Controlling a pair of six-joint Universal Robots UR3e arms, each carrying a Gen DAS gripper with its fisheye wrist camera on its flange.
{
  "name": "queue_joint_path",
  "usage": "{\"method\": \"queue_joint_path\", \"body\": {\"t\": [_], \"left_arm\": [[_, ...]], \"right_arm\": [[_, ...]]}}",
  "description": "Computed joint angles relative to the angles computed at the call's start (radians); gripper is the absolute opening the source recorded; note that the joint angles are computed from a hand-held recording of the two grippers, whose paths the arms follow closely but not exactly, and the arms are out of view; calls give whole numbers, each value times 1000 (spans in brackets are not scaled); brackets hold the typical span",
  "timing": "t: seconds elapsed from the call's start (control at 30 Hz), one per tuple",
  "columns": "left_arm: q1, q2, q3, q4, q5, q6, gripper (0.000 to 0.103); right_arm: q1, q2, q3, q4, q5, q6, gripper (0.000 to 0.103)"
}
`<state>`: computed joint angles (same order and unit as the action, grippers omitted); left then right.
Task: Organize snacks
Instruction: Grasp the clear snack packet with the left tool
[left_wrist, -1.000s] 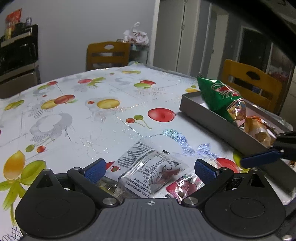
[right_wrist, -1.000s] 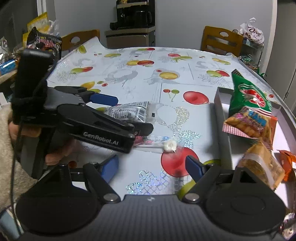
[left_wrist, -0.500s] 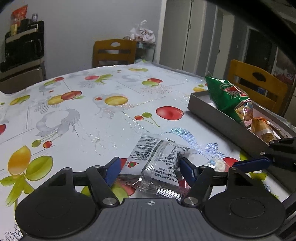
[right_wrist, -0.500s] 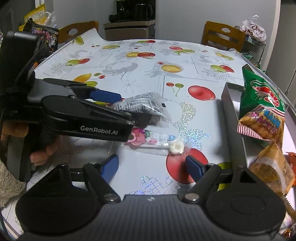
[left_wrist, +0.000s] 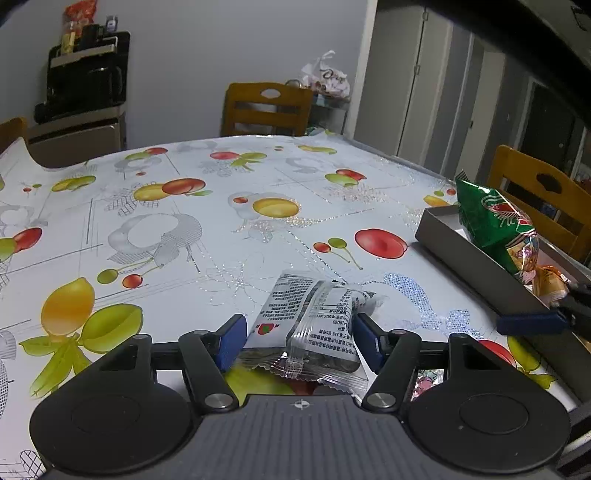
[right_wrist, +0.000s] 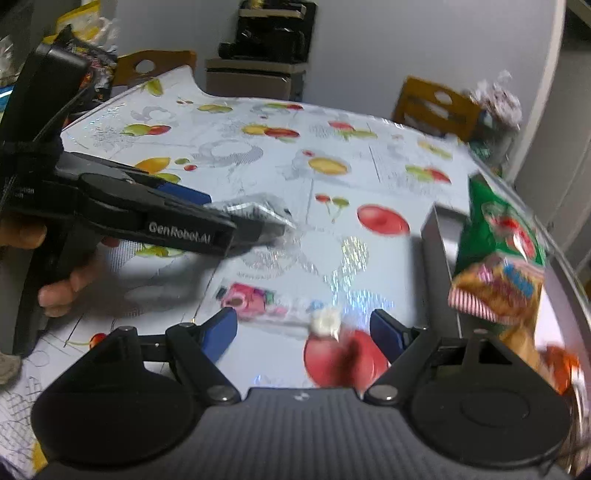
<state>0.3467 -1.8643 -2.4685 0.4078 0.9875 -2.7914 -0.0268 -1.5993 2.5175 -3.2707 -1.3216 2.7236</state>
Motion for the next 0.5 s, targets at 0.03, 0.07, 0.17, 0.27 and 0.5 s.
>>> {"method": "queue_joint_path", "body": {"t": [0.03, 0.07, 0.17, 0.27, 0.5], "left_arm": [[0, 0, 1, -1, -1, 0, 63], [2, 0, 0, -2, -3, 1, 63], [5, -1, 2, -6, -7, 2, 63], [5, 0, 2, -9, -7, 3, 63], [4, -1, -1, -5, -7, 5, 63]], "right_arm": [[2, 14, -10, -5, 5, -18, 80], [3, 26, -22, 0, 13, -45, 80], [30, 68, -65, 17, 9, -99, 80], [30, 78, -101, 67, 37, -102, 80], [-4, -25, -124, 292, 96, -133, 80]]}}
